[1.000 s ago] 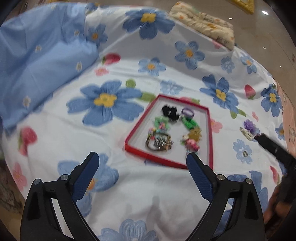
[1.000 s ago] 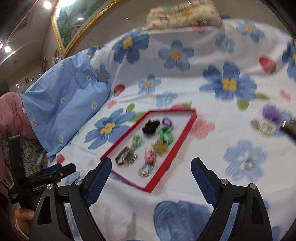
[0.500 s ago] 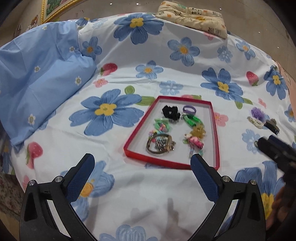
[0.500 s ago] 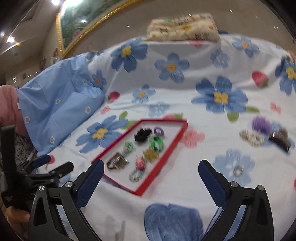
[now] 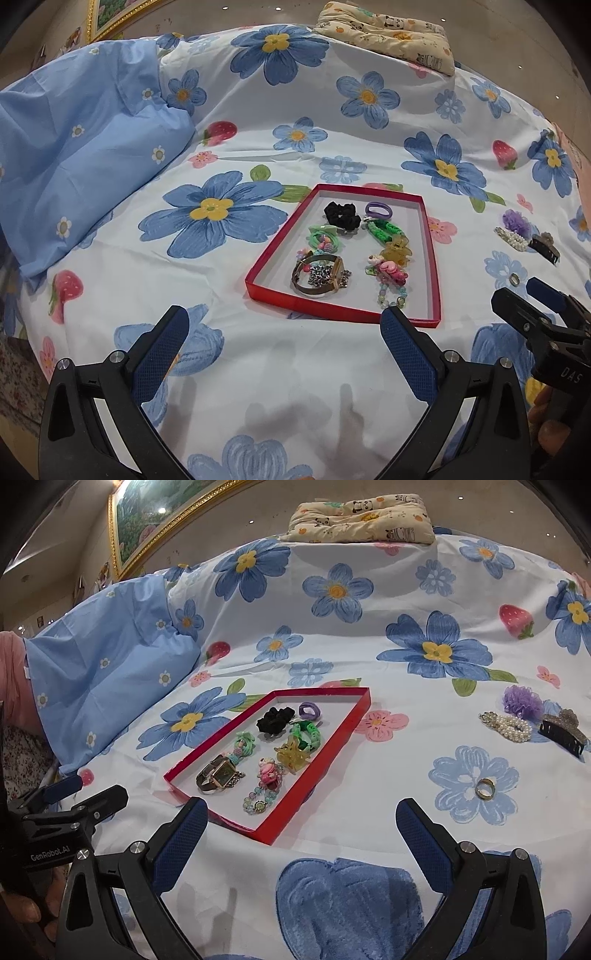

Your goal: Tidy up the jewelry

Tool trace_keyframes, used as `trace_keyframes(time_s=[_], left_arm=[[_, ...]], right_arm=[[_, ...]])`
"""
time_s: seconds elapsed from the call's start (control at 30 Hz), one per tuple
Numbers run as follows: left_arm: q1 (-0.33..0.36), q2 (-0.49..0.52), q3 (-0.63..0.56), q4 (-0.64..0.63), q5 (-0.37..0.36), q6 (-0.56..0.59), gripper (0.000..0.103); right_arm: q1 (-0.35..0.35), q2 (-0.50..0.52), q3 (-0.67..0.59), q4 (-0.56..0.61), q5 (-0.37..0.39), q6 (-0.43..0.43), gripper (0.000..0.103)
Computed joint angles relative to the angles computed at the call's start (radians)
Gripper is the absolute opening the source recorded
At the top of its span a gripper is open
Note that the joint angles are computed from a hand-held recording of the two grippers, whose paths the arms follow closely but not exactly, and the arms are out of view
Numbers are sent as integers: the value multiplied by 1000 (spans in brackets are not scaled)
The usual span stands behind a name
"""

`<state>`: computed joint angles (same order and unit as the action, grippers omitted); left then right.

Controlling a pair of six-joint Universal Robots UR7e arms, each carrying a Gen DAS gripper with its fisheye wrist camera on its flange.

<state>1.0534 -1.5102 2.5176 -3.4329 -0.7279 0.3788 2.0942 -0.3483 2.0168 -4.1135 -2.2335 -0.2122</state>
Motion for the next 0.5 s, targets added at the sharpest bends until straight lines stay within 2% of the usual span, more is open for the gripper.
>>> trace_keyframes(time_s=[0.5], left_arm=[[1,-6,2,-3,-3,-2,103]], right_arm=[[5,-3,-4,32,8,12,103]])
